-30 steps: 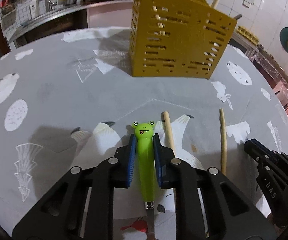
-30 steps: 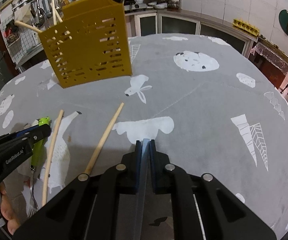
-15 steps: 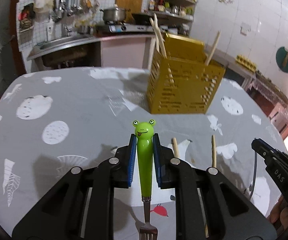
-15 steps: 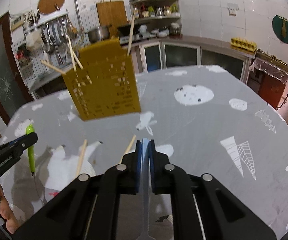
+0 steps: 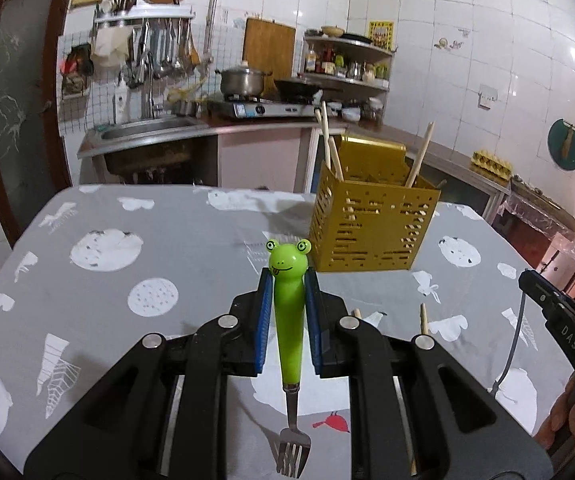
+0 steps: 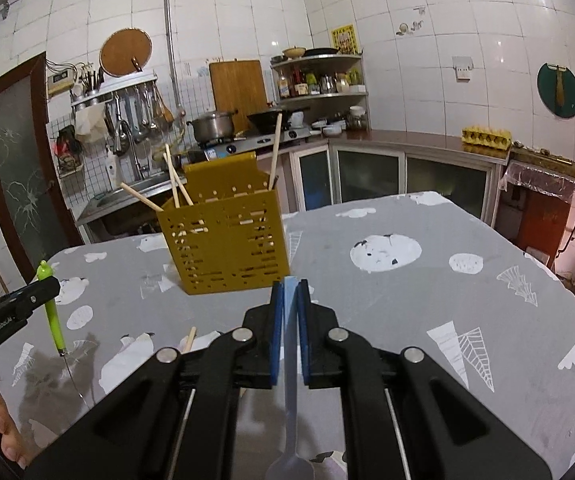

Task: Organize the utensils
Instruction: 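Carry the green fork and chopstick up over the yellow holder with both tools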

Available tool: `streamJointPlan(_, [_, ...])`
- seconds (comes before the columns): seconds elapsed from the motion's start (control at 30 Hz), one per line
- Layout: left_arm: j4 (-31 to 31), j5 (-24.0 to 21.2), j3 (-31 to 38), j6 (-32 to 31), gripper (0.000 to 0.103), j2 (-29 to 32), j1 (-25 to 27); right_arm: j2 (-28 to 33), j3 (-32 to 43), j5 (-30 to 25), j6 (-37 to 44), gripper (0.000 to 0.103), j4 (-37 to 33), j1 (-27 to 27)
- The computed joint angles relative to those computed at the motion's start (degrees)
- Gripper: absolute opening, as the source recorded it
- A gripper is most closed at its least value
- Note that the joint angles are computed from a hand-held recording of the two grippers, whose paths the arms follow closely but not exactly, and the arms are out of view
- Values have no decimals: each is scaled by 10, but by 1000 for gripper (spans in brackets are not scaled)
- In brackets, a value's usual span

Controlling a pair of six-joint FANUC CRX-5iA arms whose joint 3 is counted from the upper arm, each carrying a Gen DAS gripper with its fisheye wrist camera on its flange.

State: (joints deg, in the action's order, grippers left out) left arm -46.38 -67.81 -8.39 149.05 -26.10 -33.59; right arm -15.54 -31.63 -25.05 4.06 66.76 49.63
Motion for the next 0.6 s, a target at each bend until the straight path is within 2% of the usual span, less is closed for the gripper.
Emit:
streamJointPlan(0.2, [-59, -32, 4, 36, 15, 3, -51, -9, -22, 26, -72, 8, 91, -23])
streamJointPlan(0.6, [-101, -41, 17, 58, 14, 4, -83, -18, -36, 82, -190, 8, 227, -80])
